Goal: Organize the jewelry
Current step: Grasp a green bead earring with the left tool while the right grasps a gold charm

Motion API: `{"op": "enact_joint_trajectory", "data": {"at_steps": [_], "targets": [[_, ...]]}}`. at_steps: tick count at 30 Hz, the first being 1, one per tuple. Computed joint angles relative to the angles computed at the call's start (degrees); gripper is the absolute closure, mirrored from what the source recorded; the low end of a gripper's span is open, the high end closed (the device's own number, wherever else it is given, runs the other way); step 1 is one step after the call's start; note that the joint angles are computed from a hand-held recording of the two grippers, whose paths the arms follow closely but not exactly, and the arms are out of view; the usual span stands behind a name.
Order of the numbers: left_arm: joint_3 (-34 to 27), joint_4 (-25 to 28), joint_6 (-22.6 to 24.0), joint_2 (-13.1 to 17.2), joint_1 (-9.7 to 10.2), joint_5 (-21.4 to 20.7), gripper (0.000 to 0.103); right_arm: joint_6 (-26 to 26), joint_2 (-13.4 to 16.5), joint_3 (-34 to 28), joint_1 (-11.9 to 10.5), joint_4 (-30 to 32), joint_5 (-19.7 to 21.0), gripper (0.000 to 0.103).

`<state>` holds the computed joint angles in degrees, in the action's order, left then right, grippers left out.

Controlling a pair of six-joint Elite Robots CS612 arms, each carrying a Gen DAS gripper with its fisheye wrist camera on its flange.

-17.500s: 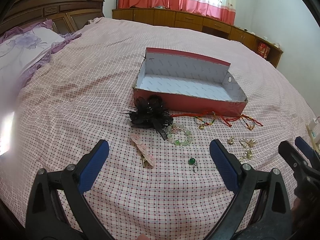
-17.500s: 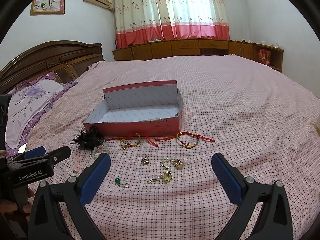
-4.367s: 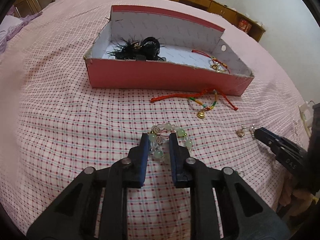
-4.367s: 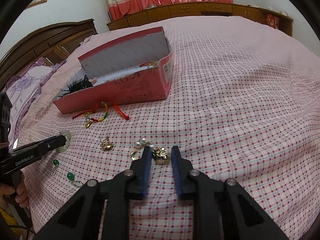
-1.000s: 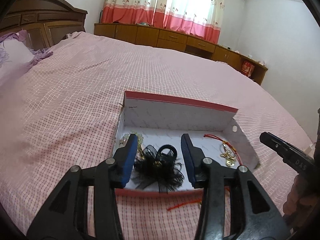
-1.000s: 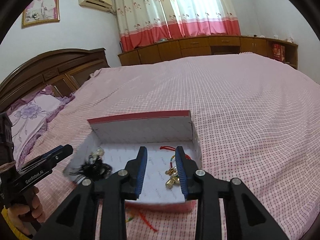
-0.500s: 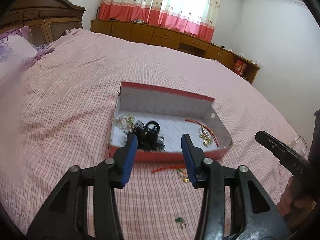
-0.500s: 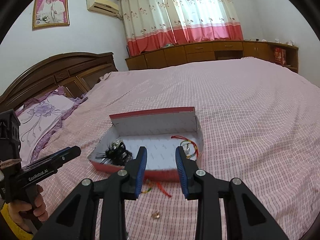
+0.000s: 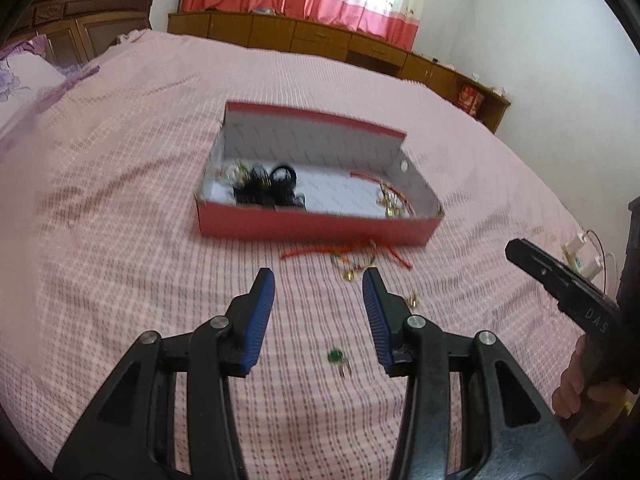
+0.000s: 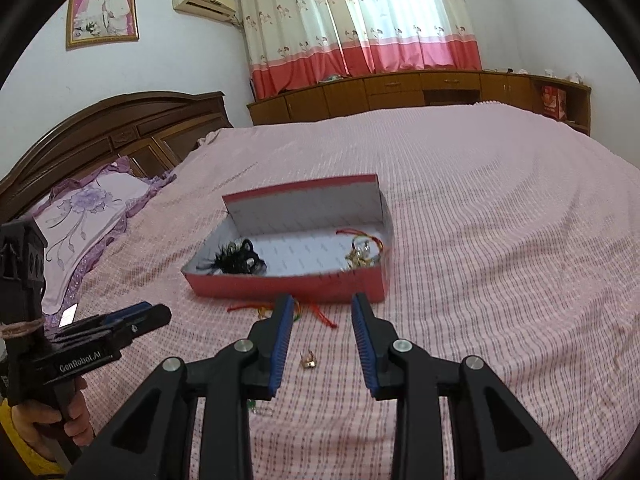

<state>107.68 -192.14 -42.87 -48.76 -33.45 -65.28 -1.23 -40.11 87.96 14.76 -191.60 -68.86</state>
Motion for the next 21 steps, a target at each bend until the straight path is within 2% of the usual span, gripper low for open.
{"op": "enact_joint_trajectory", "data": {"at_steps": [4,17,20,21], "targets": [[-0.35,1.79,-0.9,0.71,-0.04,-2.54,0.066,-0.14,-0.11,0.76,-0.06,0.59,-0.67,0.07],[-2.84,6.26,0.43,2.76,-0.42,-5.41,0.067,1.33,0.09,1.44,-0.67,1.81,-0.97,0.07],[-3.28,7.04,1.05,3.21,-0.53,-5.89,0.072,1.29,0.23,1.41,-0.72,2.02,-0.89,0.07],[-3.52,7.41,1.28,3.39,-0.51,-6.1,0.077,1.3,0.24,1.39,-0.73,2.1,-0.8,0.07]]}}
